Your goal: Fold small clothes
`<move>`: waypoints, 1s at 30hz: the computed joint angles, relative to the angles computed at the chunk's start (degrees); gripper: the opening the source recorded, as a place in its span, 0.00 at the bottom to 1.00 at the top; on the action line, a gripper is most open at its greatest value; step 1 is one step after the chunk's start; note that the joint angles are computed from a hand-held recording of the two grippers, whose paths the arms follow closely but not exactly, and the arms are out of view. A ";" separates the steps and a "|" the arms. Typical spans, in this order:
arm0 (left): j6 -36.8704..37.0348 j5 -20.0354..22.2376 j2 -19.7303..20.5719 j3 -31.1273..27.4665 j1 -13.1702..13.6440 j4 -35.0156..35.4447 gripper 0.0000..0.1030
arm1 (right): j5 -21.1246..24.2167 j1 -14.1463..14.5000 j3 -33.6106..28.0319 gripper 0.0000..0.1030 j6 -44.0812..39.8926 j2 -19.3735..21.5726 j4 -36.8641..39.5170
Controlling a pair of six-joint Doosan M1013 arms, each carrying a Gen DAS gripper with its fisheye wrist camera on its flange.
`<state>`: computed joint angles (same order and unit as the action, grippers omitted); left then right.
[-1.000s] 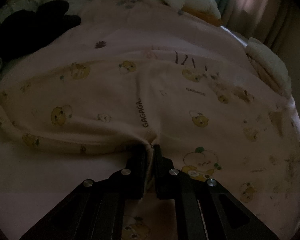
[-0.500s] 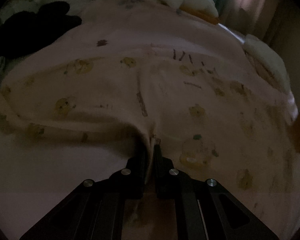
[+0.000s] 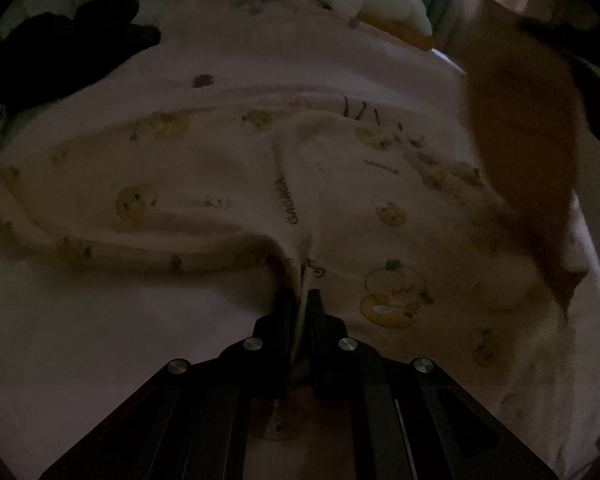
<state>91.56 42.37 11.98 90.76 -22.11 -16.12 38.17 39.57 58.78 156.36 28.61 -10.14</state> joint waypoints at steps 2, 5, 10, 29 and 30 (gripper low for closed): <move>0.75 0.11 0.11 0.00 0.31 -1.50 0.07 | 0.56 0.37 -4.38 0.10 -4.90 3.62 6.06; 1.40 0.32 0.22 -0.09 0.34 -1.98 0.07 | 6.95 0.74 -10.90 0.14 -10.86 8.14 14.26; 1.76 0.04 0.15 0.07 0.24 -1.83 0.07 | 11.22 1.72 -11.86 0.23 -13.91 8.67 16.99; -8.95 -2.69 -0.64 1.10 -3.07 12.09 0.07 | 40.19 5.03 9.90 0.55 -7.16 -5.49 -15.47; -9.43 -2.48 -0.61 1.00 -3.25 13.13 0.07 | 40.45 4.97 10.85 0.55 -7.95 -5.52 -14.60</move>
